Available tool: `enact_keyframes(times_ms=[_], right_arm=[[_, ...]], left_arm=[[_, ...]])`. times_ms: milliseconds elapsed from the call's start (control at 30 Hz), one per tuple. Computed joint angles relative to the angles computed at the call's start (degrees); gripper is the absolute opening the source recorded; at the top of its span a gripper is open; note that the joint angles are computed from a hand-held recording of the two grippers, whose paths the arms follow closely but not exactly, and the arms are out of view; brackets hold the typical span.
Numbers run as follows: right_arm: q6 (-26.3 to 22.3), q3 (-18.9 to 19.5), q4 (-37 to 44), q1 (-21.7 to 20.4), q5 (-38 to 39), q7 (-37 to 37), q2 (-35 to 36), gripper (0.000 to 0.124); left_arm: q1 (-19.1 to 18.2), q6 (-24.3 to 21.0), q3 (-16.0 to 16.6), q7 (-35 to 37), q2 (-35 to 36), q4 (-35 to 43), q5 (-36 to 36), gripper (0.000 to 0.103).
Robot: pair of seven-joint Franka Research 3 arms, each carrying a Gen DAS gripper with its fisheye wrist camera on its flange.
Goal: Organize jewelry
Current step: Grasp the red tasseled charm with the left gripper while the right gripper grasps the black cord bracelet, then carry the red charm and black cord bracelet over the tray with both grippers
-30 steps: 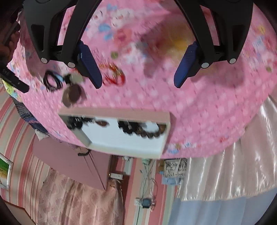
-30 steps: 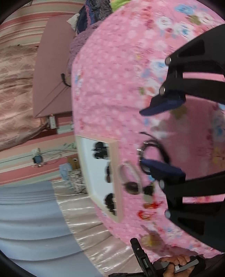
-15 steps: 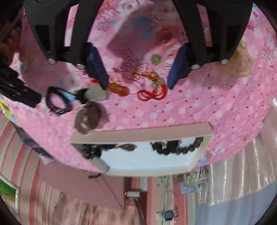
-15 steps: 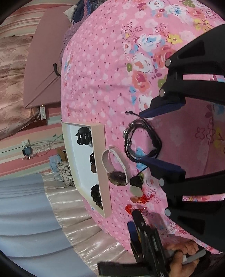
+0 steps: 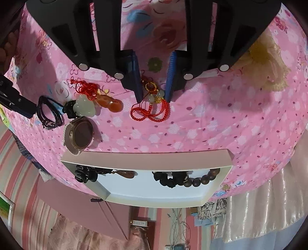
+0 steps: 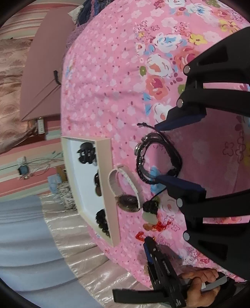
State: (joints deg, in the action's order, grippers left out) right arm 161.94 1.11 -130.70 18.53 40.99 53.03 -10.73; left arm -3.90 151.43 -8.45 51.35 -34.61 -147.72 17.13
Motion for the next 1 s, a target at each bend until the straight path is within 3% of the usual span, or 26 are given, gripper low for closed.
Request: enact_keyframes(times_ms=[133,200,267,333,367,400,500,600,700,800,900,1000], right_arm=[[-0.68,2.01,2.12,-2.62,-9.40,9.15,2.81,0.044],[-0.69,2.61,3.05,-3.60,-14.46,13.70,4.09,0.025],[-0.84,2.32,3.60,-3.45,-15.44,14.26,4.67,0.019],[-2.36,0.81,4.45,-2.31,-8.91,9.25,4.94,0.011],[-2.72,0.41,4.49,-2.07,-6.17,7.37,4.76,0.007],[-2.41,0.02,4.10,-1.85,-3.02,5.42,4.32,0.006],[2.95,-0.45,1.19,-0.29,6.21,-2.40,1.50,0.005],[8.82,-1.70,-1.01,3.15,16.22,-12.47,-1.32,0.005],[10.50,-4.02,-1.63,6.11,23.58,-19.07,-3.58,0.005],[13.90,-6.12,-0.83,8.92,32.57,-28.06,-4.37,0.005],[12.52,-5.23,-0.01,7.39,34.04,-28.93,-3.89,0.005],[13.52,-4.40,-0.50,6.85,39.53,-35.35,-4.25,0.006]], left_arm=[[0.28,-0.84,-0.56,-0.26,0.11,0.42,0.41,0.022],[1.28,-2.42,-2.40,-1.33,1.33,1.92,2.37,0.022],[0.99,-2.54,-2.20,-1.72,1.69,2.22,2.88,0.022],[0.13,-1.18,-0.74,-1.47,1.27,1.46,1.94,0.020],[-0.05,-0.12,0.00,-1.70,0.75,0.73,1.22,0.009],[-0.19,0.94,0.55,-1.88,0.77,0.34,0.51,0.007],[-1.06,4.10,2.76,-1.29,-0.42,-1.66,-2.46,0.006],[-0.15,7.51,2.16,-1.74,-2.18,-3.46,-2.42,0.006],[0.37,7.56,1.18,-2.09,-4.41,-3.85,-2.04,0.006],[4.15,8.33,-2.63,-4.79,-6.72,-4.05,1.58,0.006],[6.32,8.75,-5.01,-7.05,-8.26,-4.14,5.00,0.006],[6.16,9.11,-5.01,-9.01,-9.38,-4.69,5.81,0.006]])
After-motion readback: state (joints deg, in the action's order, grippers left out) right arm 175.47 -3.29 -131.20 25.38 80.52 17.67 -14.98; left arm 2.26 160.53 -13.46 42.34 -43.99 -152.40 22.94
